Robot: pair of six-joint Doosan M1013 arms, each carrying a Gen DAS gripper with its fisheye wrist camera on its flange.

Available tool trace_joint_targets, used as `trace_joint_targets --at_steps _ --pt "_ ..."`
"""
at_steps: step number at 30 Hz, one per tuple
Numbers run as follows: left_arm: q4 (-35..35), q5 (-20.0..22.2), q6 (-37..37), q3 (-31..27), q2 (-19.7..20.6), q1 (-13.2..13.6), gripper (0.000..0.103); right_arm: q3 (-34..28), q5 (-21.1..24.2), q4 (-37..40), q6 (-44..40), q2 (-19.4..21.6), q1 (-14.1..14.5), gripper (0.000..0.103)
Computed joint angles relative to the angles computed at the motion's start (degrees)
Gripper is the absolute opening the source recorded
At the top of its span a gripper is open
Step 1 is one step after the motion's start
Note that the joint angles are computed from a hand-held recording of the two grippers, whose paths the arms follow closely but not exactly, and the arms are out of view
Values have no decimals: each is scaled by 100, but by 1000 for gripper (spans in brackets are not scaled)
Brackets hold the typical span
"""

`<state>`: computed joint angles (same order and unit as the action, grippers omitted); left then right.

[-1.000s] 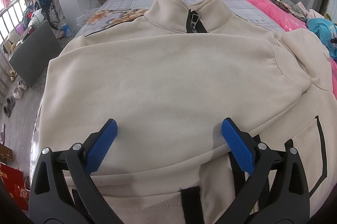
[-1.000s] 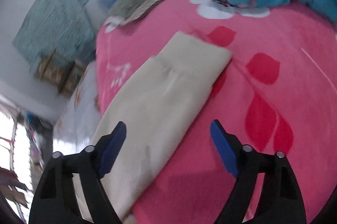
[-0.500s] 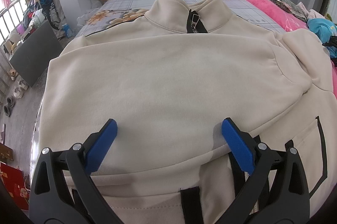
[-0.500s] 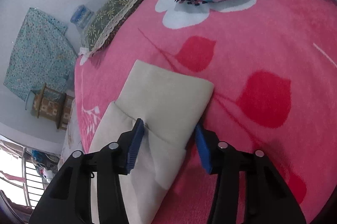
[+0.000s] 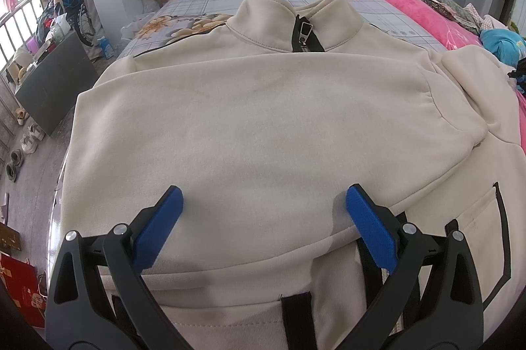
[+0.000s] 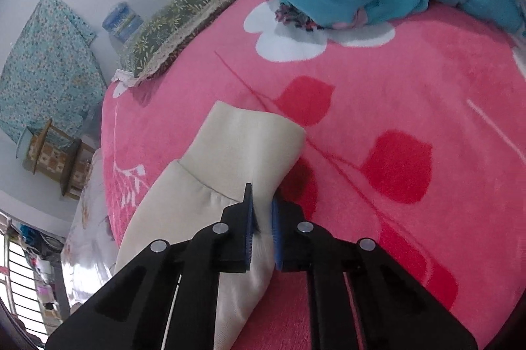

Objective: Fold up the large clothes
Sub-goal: 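Move the right gripper to the sleeve cuff on the pink bedspread and grasp it, then lift the held sleeve across the jacket body with the right gripper and release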

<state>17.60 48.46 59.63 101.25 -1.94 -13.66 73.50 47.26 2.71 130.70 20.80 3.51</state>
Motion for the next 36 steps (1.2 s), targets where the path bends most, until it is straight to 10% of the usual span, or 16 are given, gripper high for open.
trace_joint_targets --at_steps 18,31,36 --pt "0 -4 5 -1 2 -1 97 120 -656 -533 -539 -686 504 9" --pt "45 -158 -500 163 -530 376 95 213 -1319 -481 -1084 -1176 1376 9" --pt "-207 -39 -219 231 -533 566 58 97 -1359 -194 -1361 -1122 1746 9"
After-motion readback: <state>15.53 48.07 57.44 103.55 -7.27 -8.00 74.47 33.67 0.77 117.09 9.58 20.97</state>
